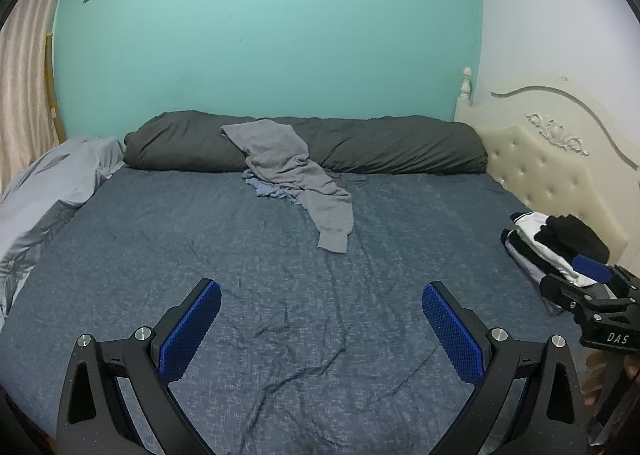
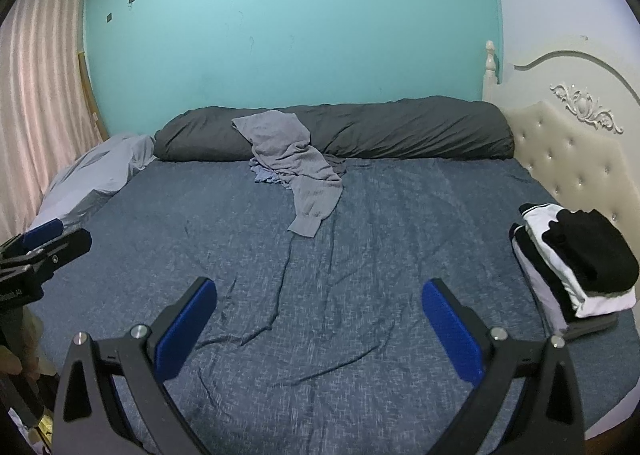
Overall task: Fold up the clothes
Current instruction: 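Move the right tool toward the grey sweater's sleeve cuff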
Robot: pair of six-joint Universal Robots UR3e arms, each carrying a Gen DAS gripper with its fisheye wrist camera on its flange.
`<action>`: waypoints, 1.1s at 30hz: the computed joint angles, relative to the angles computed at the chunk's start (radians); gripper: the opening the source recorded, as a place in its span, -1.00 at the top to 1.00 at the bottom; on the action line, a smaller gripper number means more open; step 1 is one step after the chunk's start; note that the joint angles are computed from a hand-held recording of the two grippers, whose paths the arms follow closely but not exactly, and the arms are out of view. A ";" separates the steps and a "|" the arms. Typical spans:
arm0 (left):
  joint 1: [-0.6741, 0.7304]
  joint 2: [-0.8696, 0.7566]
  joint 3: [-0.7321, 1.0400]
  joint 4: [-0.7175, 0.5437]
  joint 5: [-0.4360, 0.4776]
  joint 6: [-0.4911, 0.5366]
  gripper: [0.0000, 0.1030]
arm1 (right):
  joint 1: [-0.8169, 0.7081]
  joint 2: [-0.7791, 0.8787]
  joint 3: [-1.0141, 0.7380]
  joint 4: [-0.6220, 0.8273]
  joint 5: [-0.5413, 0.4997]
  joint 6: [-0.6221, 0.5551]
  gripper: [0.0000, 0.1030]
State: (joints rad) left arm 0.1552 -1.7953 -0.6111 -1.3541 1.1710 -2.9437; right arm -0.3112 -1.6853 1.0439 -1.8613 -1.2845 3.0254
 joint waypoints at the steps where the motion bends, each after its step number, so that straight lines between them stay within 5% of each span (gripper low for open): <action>1: -0.003 -0.012 -0.001 0.014 0.007 0.001 -0.99 | 0.005 0.009 0.008 -0.017 -0.002 0.004 -0.99; 18: -0.050 -0.326 0.108 0.195 0.087 -0.065 -0.99 | 0.100 0.313 -0.029 -0.250 -0.107 0.040 -0.99; 26: -0.063 -0.519 0.208 0.246 0.107 -0.097 -0.99 | 0.153 0.580 -0.246 -0.265 -0.179 0.042 -0.99; 33: -0.064 -0.678 0.325 0.272 0.111 -0.140 -0.99 | 0.186 0.871 -0.608 -0.176 -0.223 0.048 -0.99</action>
